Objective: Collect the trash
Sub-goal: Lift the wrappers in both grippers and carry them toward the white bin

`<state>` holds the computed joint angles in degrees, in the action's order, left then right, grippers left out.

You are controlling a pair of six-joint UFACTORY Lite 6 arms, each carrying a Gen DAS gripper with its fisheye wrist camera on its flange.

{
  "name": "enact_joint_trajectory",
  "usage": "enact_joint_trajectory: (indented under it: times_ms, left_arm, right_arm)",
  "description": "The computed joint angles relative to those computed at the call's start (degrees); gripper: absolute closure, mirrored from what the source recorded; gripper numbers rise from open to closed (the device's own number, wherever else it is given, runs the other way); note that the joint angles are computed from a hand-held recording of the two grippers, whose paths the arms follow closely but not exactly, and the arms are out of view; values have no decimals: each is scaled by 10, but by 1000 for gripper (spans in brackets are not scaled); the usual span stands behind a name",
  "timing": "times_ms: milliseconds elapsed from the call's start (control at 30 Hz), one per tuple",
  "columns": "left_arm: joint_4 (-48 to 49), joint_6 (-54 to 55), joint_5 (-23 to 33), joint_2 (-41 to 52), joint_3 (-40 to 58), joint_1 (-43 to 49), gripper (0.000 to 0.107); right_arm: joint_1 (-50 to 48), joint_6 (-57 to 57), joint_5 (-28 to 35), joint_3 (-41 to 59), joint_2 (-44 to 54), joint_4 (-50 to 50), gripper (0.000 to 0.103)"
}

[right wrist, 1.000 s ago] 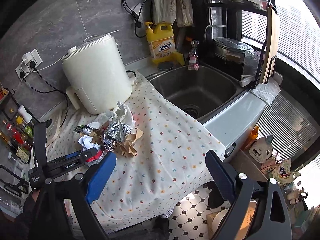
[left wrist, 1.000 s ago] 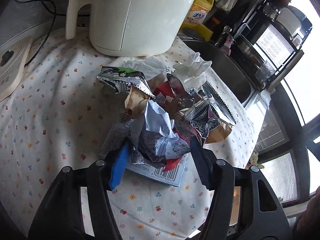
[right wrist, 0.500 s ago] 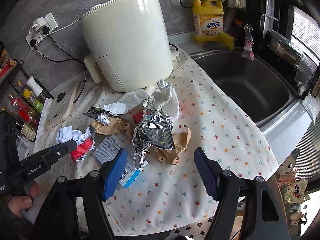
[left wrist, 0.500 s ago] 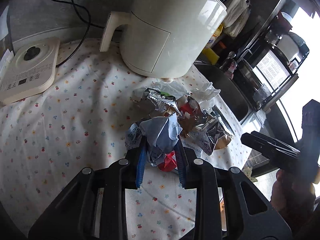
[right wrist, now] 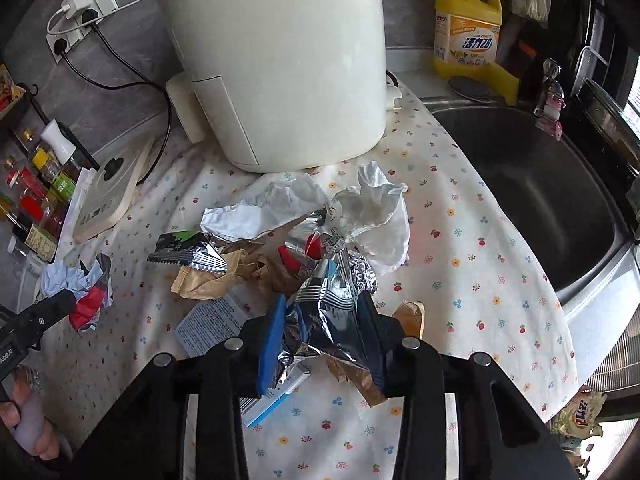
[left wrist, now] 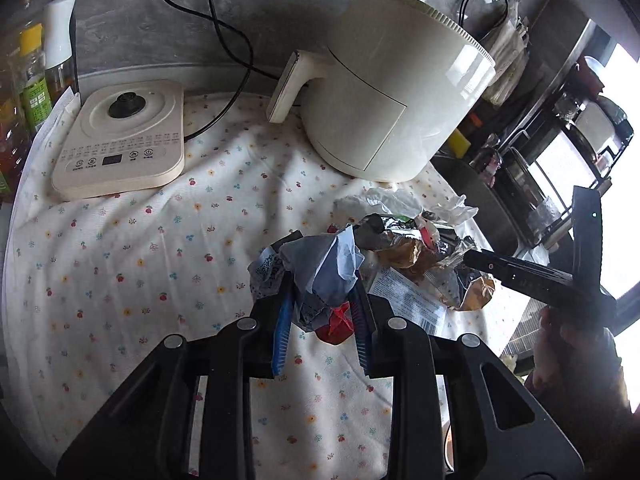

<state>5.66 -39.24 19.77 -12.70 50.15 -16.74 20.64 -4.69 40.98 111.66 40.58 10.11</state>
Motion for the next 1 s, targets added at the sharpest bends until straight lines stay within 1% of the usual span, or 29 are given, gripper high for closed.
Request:
enact_joint_trajectory:
  times_ms: [67, 133, 267, 367, 500, 567, 733, 800, 900, 1000]
  left_arm:
    - [28, -26, 5, -7, 0, -7, 80]
    - [70, -71, 11, -14, 4, -20, 80]
    - [197, -223, 33, -26, 15, -74, 80]
    - [295, -352, 67, -15, 36, -142, 80]
    - [383, -489, 124, 19, 81, -240, 80]
    - [413, -533, 148, 41, 105, -284, 80]
    - [434, -586, 202, 122, 192, -378, 80]
    - [431, -591, 220, 161, 233, -410, 80]
    - [414, -583, 227, 234, 305, -448, 80]
    - [392, -561, 228, 309, 381, -475, 80]
  right_arm:
    - [-4, -20, -4, -11, -19, 29, 78]
    - [-16, -63, -7, -34, -46, 80, 79]
    - [-48, -145, -20, -115, -129, 155, 80]
    - [-90, -212, -9, -185, -203, 213, 83]
    - [-164, -288, 20, -267, -300, 265, 85]
    - [-208, -331, 36, -303, -338, 293, 86]
    - [-340, -430, 101, -386, -414, 343, 89]
    - [-401, -471, 132, -414, -433, 359, 90]
    - [-500, -536, 172, -457, -454, 370, 91]
    - [-595, -593, 200, -484, -453, 368, 91]
